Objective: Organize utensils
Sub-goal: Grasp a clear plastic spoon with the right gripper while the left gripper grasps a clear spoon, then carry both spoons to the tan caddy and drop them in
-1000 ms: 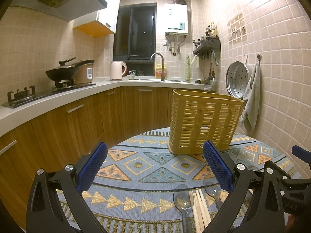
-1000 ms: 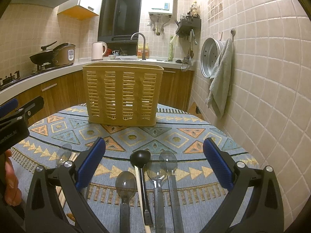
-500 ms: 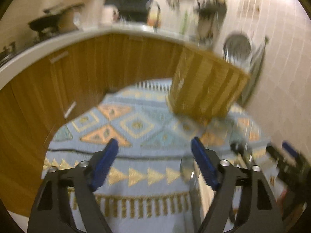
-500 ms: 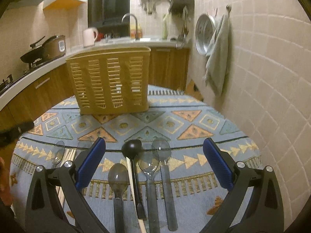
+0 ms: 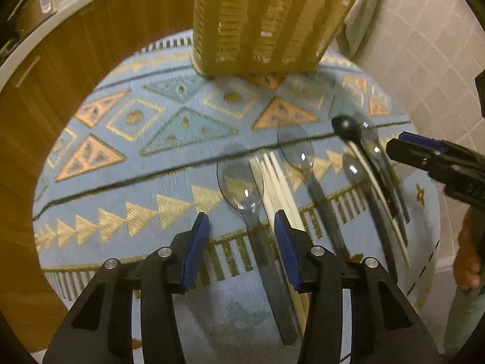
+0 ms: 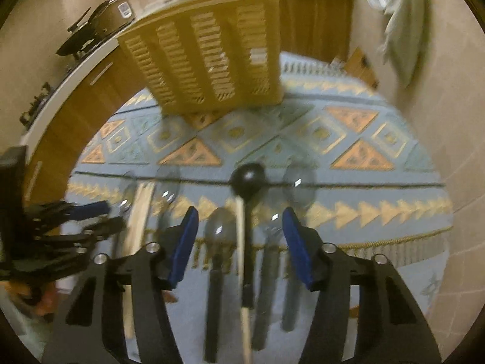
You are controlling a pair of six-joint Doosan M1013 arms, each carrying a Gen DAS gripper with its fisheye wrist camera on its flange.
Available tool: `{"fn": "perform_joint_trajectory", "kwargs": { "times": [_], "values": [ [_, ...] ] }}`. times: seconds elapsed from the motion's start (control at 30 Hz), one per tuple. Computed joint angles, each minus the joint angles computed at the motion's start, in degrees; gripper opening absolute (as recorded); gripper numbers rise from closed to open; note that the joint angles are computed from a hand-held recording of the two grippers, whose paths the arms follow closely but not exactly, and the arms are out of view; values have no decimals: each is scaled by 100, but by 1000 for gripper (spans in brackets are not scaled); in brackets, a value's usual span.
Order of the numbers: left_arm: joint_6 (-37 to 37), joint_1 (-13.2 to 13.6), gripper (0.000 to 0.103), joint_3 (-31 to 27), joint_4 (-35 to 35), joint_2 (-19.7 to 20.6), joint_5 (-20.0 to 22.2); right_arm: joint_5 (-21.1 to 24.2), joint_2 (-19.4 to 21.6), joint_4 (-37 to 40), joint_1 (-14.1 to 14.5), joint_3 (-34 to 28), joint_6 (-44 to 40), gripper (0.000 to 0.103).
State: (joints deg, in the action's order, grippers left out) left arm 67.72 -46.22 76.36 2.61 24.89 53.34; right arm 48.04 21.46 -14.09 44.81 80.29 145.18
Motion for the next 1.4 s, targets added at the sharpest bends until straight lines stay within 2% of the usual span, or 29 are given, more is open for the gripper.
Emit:
{"fn": "perform_joint_trajectory", "kwargs": {
  "times": [0.1, 0.2, 0.27, 0.43, 0.57, 0.73, 0.87, 0.9, 0.97, 1.07, 1.1, 1.17, 1.2, 1.27, 1.4],
  "values": [
    [-43, -34, 39, -74, 142, 46, 139, -78, 18, 1068, -169, -29, -682, 37],
    [-83, -54, 32, -123, 280, 73, 230, -38, 70, 2248, -313, -39, -1442, 37],
    [-86, -45, 28, -118, 295, 71, 228, 149, 129, 2529, -320, -90, -1610, 36],
    [17, 55, 18, -50, 43, 7, 175, 675, 247, 2438, -243, -247, -1634, 31],
    [246, 131, 18, -65, -268, 14, 191, 965, 340, 2204, -191, -399, -1567, 28],
    [455, 114, 22, -319, -286, 158, 592, 1861, 718, 1881, -112, -1039, -1498, 28],
    [542, 77, 22, -568, -159, 294, 1013, 2282, 936, 1719, -71, -1363, -1524, 27],
    [534, 72, 18, -604, -113, 314, 1082, 2424, 1005, 1612, -38, -1476, -1511, 20],
    [465, 42, 14, -695, 29, 377, 1214, 2706, 1168, 1384, 35, -1727, -1514, 12],
    [445, 23, 10, -658, 122, 361, 1150, 2725, 1274, 1365, 82, -1871, -1663, 11],
    [464, 36, 8, -578, 75, 315, 998, 2637, 1262, 1405, 80, -1843, -1683, 10],
    [437, 100, 7, -379, -180, 206, 641, 2285, 1155, 1546, 62, -1650, -1684, 10],
    [418, 119, 2, -275, -252, 140, 448, 2156, 1100, 1542, 60, -1572, -1660, 10],
    [500, 155, 1, -44, -475, -24, -40, 1831, 996, 1375, 94, -1444, -1569, 10],
    [430, 110, 1, 131, -294, -218, -544, 1106, 748, 1335, 86, -1135, -1435, 10]
  ]
}}
